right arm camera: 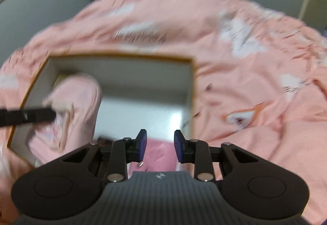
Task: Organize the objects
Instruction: 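Lower the pink backpack into the box with the left gripper while the right drops the pink item in, then open both grippers and withdraw them toward the plush toys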
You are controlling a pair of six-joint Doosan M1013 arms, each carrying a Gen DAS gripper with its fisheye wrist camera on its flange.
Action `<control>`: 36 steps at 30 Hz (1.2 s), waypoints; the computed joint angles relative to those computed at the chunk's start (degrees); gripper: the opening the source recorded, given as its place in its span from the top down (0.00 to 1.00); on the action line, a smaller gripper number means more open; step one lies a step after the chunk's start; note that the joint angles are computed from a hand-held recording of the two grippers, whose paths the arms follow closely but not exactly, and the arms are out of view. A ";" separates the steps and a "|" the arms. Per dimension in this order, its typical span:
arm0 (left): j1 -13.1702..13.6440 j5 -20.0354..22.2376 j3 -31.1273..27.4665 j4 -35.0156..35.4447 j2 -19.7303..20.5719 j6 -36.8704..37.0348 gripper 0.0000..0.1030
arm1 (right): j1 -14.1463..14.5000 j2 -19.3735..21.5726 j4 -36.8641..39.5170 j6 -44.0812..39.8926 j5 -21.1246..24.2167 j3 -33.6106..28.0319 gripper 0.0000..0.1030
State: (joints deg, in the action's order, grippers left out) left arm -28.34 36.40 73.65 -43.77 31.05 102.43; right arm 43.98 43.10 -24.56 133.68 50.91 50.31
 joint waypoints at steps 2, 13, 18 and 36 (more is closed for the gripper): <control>-0.56 0.92 -0.92 0.19 0.69 -0.12 0.79 | 0.25 -1.79 -5.37 7.84 -2.31 3.59 0.70; -4.25 4.37 -5.98 9.93 4.97 -12.33 0.79 | -1.10 -4.76 -6.78 24.09 -6.95 12.03 0.57; -5.51 5.43 -7.34 16.32 6.20 -20.30 0.79 | -1.55 -5.32 -4.63 24.08 -10.32 13.96 0.57; -6.77 13.36 -10.60 25.70 8.07 -25.17 0.64 | -1.95 -5.89 -2.21 23.85 -12.47 16.00 0.57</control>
State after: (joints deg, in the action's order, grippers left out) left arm -35.11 49.76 63.05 -18.07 39.11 77.26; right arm 42.02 37.21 -26.78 157.53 38.43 66.31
